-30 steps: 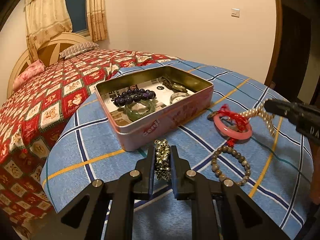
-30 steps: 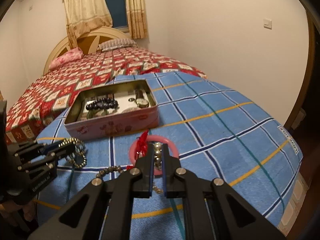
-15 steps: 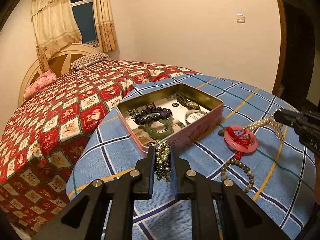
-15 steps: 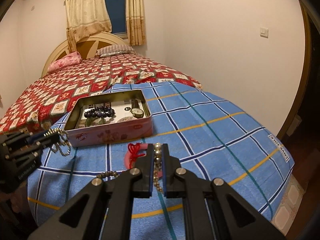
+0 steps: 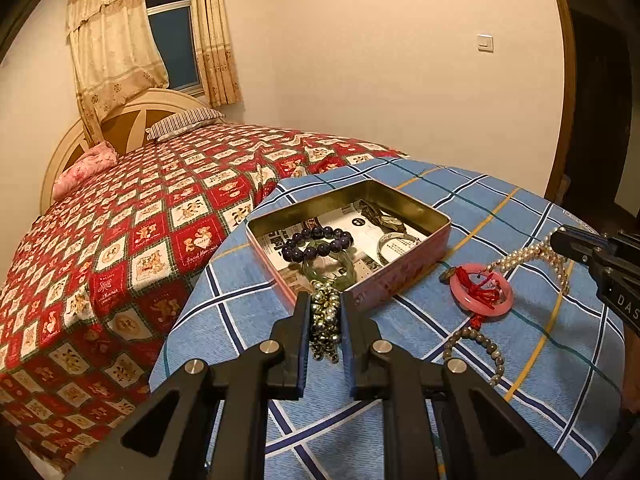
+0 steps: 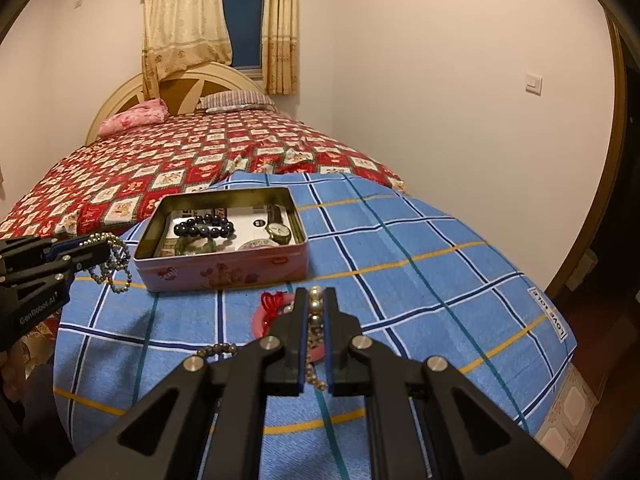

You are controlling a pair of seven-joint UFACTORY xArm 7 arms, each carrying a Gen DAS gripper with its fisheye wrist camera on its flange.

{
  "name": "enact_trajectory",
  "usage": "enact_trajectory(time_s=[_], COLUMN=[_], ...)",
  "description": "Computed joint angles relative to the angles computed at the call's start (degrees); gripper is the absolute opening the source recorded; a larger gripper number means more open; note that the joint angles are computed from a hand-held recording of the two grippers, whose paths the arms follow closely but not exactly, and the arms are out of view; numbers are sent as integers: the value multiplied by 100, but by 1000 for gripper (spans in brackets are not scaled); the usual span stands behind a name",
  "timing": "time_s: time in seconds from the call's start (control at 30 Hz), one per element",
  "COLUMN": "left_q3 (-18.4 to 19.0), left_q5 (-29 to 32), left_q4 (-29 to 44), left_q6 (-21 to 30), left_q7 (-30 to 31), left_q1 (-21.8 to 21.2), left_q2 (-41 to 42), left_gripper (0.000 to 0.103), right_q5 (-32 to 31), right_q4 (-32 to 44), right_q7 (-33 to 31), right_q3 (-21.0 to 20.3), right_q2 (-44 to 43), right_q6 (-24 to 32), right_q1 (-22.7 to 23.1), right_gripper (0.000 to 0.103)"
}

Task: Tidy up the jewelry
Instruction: 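Grasp the gold beaded bracelet with the left tool while the right tool grasps the pearl necklace, then carry the gold beaded bracelet and pearl necklace with both tools over the tin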

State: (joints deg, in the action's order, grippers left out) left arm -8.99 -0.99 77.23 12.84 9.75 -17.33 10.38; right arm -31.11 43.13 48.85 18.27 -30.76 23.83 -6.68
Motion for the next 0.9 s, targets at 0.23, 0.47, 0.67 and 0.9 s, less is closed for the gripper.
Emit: enact_trajectory(time_s=[0.23,0.47,0.67,0.9], left_q3=[37,14,20,38], left_q5=[82,40,23,41], left_q4=[61,112,183,396], left_q6=[88,108,191,207], left_q7=[-52,8,44,130], left_q1=[-28,3,17,26], left_q2=[15,46,65,180], left_gripper=[13,13,13,13], right_q5=[-44,-26,-18,-102], right_q4=[49,154,206,433], right_q7=[-20,-141,-192,-307], right_q3=[12,-62,-111,-140], right_q2=[-16,122,194,421], right_q6=[16,9,-20,-41], right_q1=[-11,37,50,57], right_gripper=[8,8,8,8])
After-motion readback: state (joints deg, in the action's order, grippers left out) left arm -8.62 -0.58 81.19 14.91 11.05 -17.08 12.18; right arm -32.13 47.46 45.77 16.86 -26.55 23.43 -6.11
